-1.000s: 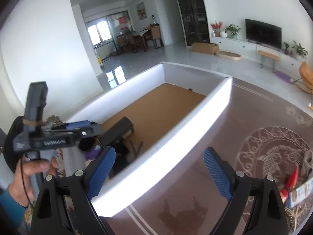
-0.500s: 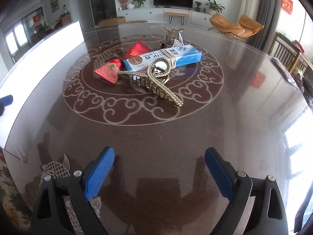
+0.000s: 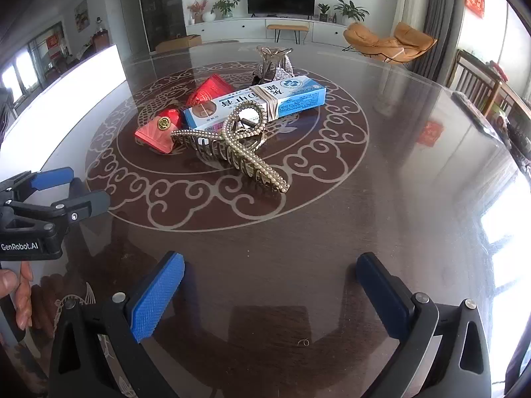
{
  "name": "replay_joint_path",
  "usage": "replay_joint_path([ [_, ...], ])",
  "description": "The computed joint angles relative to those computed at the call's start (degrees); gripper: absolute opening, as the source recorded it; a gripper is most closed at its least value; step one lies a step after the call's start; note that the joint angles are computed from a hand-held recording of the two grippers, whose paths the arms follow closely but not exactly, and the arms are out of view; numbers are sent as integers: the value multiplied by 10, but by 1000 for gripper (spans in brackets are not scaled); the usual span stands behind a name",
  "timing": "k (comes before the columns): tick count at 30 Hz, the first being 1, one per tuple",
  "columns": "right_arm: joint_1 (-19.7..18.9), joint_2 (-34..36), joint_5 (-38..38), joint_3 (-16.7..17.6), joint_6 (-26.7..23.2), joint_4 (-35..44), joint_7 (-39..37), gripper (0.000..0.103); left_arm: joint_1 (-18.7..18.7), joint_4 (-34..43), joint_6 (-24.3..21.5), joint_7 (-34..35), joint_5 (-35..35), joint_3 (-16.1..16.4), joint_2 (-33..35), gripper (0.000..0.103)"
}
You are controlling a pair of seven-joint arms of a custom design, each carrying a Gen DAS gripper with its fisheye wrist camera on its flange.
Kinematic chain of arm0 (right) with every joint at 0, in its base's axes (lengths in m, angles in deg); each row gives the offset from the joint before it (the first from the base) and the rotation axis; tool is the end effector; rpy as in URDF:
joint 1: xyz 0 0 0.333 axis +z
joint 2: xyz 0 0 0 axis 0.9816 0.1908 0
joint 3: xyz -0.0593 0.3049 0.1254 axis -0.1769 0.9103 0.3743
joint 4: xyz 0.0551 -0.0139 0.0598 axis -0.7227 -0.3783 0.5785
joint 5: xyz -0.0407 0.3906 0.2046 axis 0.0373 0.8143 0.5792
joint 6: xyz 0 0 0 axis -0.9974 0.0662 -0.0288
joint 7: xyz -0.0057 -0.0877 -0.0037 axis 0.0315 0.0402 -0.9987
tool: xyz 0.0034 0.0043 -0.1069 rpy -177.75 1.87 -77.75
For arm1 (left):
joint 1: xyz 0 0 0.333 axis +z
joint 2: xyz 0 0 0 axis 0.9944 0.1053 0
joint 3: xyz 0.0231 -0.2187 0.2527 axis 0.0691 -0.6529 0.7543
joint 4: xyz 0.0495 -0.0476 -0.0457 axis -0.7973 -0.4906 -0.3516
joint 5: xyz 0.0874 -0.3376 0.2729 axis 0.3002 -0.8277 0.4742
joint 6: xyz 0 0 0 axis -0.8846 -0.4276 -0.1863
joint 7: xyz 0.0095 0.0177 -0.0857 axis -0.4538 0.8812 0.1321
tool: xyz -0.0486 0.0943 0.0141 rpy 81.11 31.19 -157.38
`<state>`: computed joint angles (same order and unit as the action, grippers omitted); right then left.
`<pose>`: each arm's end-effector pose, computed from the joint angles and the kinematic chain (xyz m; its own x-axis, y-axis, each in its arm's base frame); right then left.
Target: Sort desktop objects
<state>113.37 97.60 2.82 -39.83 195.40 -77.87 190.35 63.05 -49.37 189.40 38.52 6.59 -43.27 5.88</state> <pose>0.6293 0.4086 0.3158 -0.3502 -0.9366 0.0113 -0.7654 0.2792 -0.5799 0.7506 -0.4043 0.3252 -0.6542 -0.7555 0.0339 -0.6304 0.5201 -0.5763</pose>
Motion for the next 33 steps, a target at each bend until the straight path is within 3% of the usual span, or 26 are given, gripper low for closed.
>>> replay_joint_path([
  [2, 1, 2, 0, 0, -2, 2, 2, 103, -15, -8, 4, -13, 19, 18, -6, 103],
  [13, 1, 4, 1, -2, -2, 4, 1, 103, -9, -18, 7, -17, 24, 12, -13, 103],
  [17, 1, 4, 1, -2, -2, 5, 1, 103, -9, 72, -41, 9, 26, 2, 38, 103],
  [20, 1, 5, 1, -2, -3, 6, 1, 103, -21, 132, -69, -16, 30, 19, 70, 103],
  [23, 1, 4, 1, -2, -2, 5, 1, 103, -13, 103, -32, -6, 26, 10, 60, 103],
  [33, 2, 5, 1, -2, -2, 5, 2, 103, -14, 108, -34, -5, 25, 11, 63, 103],
])
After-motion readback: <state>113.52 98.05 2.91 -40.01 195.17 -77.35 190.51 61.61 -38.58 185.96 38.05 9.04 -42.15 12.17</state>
